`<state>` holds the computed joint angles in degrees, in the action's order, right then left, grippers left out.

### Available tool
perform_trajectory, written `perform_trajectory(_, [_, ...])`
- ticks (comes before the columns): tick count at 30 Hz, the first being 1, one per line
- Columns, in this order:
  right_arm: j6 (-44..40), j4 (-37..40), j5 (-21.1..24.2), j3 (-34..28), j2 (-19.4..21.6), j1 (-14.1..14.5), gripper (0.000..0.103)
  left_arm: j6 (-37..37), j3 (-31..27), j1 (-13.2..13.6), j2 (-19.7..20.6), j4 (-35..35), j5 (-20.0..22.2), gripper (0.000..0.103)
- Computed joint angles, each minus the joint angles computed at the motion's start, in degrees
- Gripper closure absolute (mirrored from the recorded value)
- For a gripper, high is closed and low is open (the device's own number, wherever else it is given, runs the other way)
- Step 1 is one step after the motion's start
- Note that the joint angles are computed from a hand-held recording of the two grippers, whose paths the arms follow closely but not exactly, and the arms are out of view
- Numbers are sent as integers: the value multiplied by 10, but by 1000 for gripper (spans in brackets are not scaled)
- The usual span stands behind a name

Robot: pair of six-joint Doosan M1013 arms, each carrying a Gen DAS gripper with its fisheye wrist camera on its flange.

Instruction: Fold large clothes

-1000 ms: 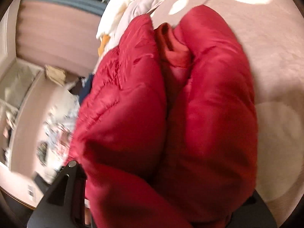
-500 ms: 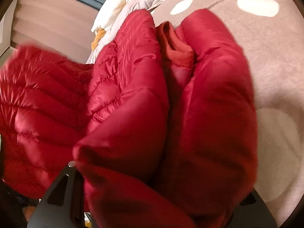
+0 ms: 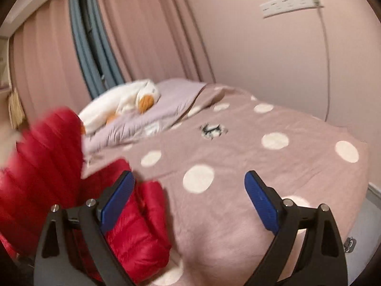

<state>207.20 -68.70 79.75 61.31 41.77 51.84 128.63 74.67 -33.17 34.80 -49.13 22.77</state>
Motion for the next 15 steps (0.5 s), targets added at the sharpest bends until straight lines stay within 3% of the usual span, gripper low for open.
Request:
perform_trajectory(3, [18, -14, 23, 6, -5, 10, 7, 39, -49, 9, 36, -59, 122, 6])
perform_trajectory(5, [13, -12, 31, -4, -1, 7, 7, 47, -65, 6, 50, -59, 149, 6])
perform_trajectory(7, [27, -15, 30, 4, -5, 7, 7, 49, -77, -3, 59, -17, 143, 5])
perform_trajectory(12, [49, -28, 7, 24, -17, 9, 7, -16, -68, -28, 53, 115, 82, 4])
perform_trajectory(15, [57, -22, -5, 32, -20, 6, 7, -24, -59, -28, 45, 93, 85, 4])
